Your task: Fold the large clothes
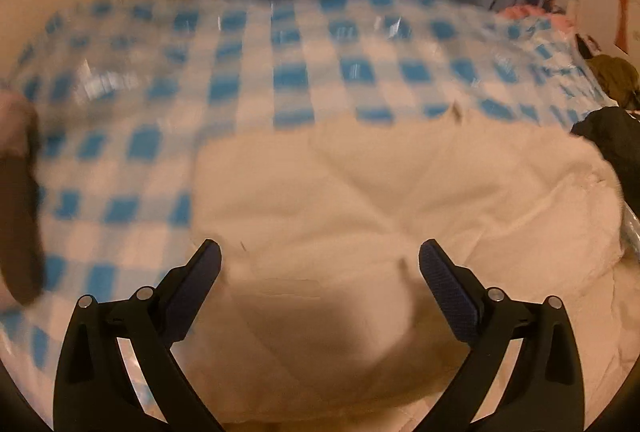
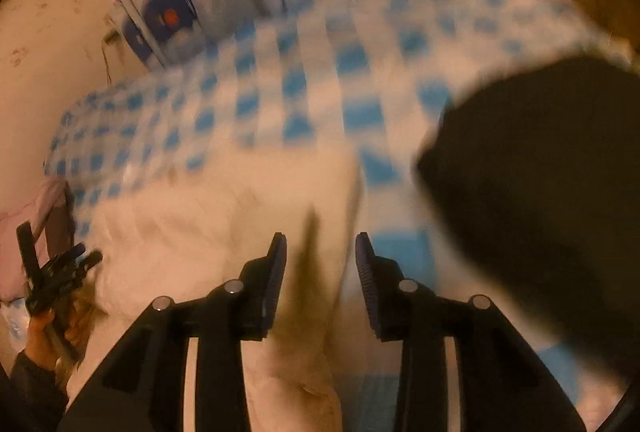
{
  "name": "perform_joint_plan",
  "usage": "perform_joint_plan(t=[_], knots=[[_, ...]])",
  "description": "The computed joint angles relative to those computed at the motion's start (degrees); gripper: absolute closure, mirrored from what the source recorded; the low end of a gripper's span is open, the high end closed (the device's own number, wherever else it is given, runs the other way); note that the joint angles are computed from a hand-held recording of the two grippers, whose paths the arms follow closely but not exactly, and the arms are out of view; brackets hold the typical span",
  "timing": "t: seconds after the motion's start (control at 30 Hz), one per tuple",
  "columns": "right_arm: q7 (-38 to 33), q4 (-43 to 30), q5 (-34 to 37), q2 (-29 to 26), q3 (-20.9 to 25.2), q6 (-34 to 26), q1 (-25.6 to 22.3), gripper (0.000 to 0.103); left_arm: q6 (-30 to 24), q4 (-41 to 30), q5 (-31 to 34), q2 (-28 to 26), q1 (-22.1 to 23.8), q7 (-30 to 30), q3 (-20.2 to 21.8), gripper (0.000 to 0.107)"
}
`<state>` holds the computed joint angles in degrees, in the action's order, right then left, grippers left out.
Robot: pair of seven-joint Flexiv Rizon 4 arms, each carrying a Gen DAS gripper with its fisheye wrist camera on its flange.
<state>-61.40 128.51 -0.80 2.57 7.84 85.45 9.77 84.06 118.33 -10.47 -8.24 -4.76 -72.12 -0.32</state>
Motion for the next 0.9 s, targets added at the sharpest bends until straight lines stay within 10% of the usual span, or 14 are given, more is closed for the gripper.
perform_joint_plan(t=[0.3, 0.4, 0.6, 0.73, 0.9], knots=[[10.35, -11.57, -16.88, -10.85, -1.07, -12.80, 6.19, 0.052, -3.19, -5.16, 2.40, -3.30, -1.92, -2.99, 0.56, 0.011], [4.88, -12.46, -5.18, -16.57, 2.96, -9.69, 2.70, 0.052, -4.92, -5.77, 1.01, -6.88, -0.40, -1.38, -1.02, 0.011], [8.77, -10.37, -9.42, -11.60, 0.46, -10.56, 4.82, 0.050, -5.23, -6.50, 8.53, -5.80, -3.75, -6.76, 3.29, 0.011], [24.95, -1.80, -30.77, -4.55, -3.94, -4.94, 5.46, 0.041, 0.77, -3.99, 14.77, -2.52, -4.69, -9.37, 5.89, 0.011], [12.34, -2.77, -17.50, -9.02, 0.45, -11.22, 4.32, 0.037, -5.16, -2.94, 8.33, -3.82, 0.09, -2.18, 1.02, 0.011]])
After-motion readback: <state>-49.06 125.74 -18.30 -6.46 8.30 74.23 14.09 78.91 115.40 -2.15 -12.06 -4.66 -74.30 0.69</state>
